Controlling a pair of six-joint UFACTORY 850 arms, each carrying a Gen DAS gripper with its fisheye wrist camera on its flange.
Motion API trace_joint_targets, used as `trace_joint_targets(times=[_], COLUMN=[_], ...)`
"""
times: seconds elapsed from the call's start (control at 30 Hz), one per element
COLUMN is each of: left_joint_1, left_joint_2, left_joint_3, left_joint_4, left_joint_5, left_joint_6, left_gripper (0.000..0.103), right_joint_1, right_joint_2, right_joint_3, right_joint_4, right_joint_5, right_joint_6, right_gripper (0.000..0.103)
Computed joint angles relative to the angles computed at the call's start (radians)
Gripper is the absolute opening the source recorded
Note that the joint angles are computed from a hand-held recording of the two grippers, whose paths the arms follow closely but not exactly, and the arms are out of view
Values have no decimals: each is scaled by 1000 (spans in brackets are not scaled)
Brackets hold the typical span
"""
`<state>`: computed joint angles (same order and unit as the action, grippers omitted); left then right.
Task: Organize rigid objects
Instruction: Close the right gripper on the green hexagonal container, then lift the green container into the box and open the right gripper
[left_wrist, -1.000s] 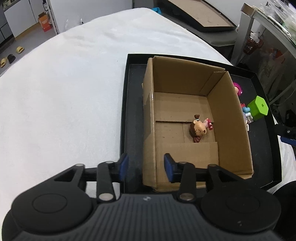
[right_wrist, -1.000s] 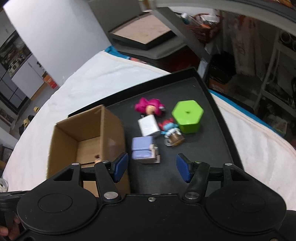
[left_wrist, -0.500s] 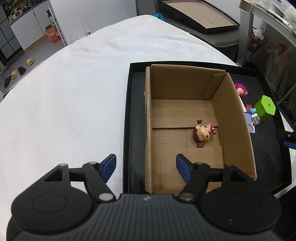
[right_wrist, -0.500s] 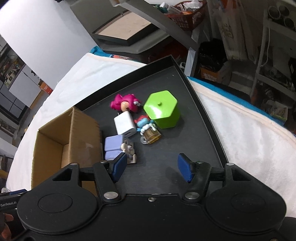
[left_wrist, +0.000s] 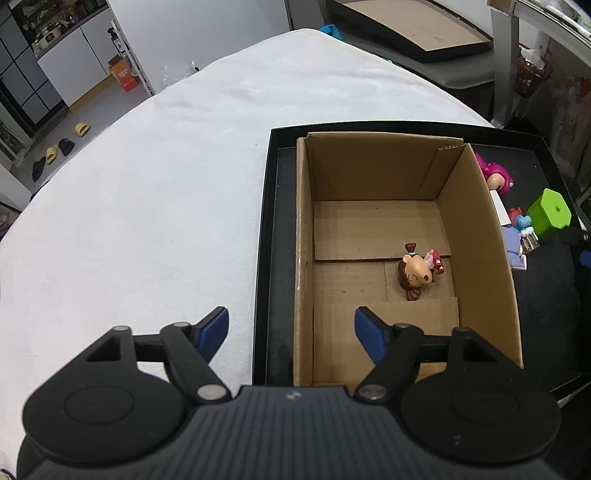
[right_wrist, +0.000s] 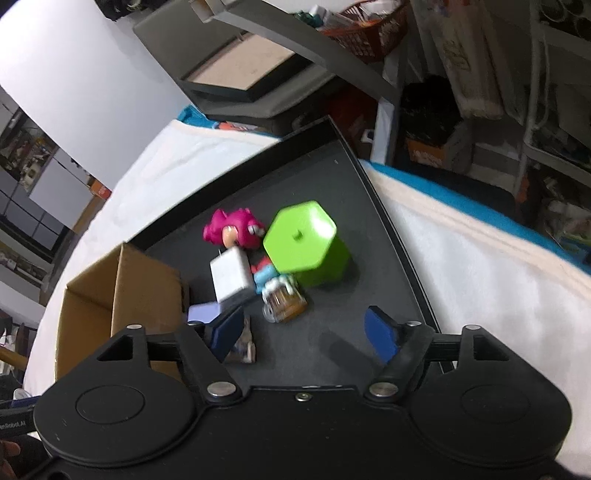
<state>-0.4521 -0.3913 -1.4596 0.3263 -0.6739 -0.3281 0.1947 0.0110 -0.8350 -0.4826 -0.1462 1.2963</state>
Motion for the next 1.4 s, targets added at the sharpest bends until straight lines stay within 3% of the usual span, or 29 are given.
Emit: trace_joint_targets(times=[0.33,0.5,0.57,0.67,1.4], left_joint_1=[-14,-14,-12,-10,22], left_joint_2=[-15,-19,-20,-20,-14], left_joint_3=[-15,-19,-22,-25,-30], left_joint_4=[64,48,31,21,-131], left_joint_5=[-15,-13,-13,-16,13], left_joint_6=[-58,-40,-25,-19,33], left_gripper=[78,78,78,78,78], right_joint_1=[-20,-7,-12,-1,48], right_joint_2=[-81,-125,-135,-134,-73], right_joint_3=[-61,-107,-113,-115,-165], right_joint_4=[-144,-281,-233,-285,-190], right_joint_5=[0,-70,-59,-84,-217], right_joint_6=[31,91,28,69,-22], right_gripper=[77,76,55,53,53])
